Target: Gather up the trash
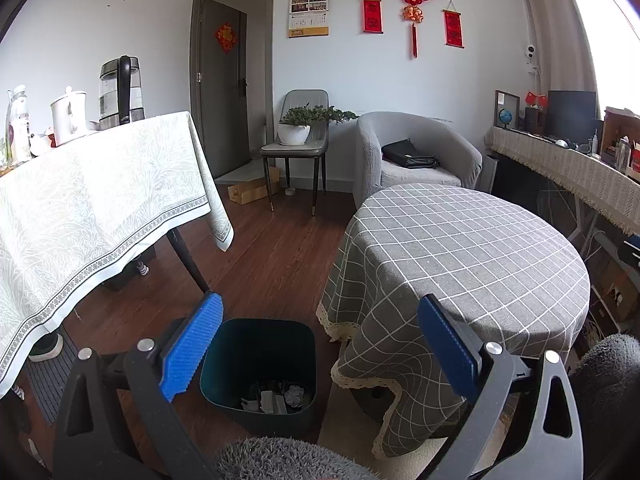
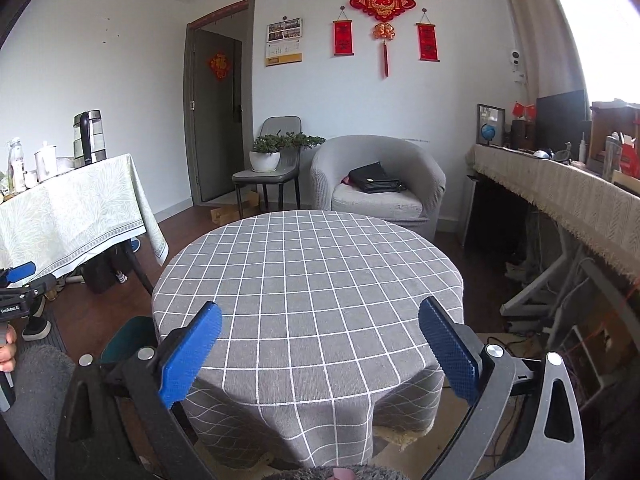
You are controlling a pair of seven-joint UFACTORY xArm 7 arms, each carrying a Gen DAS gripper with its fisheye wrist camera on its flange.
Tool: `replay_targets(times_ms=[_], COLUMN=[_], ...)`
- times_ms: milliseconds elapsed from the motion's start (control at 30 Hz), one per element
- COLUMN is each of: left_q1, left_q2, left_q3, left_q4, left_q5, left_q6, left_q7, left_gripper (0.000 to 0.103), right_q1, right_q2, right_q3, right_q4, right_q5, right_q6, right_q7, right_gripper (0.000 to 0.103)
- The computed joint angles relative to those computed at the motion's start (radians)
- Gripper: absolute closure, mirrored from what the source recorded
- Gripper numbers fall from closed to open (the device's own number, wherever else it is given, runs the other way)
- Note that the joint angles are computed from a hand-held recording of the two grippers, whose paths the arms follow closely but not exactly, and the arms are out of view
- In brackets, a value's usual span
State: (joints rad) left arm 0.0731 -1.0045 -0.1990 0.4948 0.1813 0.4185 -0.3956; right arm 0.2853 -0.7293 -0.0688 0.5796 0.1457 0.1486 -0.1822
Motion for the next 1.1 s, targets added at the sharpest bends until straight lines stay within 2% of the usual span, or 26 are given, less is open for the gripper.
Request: replay_targets(times_ms=[133, 400, 1100], left_q1=[0.019, 0.033, 0.026], left_q2=[-0.002, 0.0, 0.005], left_q3=[-0.015, -0.037, -0.032], left_q4=[-0.005, 0.0, 0.005], left_q5=[0.012, 0.042, 0.056], left_q6=[0.001, 0.014, 0.031], left_q7=[-0.01, -0.031, -0.053], left_gripper=[0.003, 0.003, 0.003], right_q1=[0.087, 0.148, 0.141], right_q2=[0.002, -0.009, -0.006], right_q3=[-0.054, -0.091, -0.079], right_q4=[0.008, 0.011, 0.021], right_q5=[0.025, 0.073, 0.127], right_q6=[0.011, 0.029, 0.049], right_q7=[-0.053, -0.124, -0.167], right_gripper=[0.004, 0.004, 0.004])
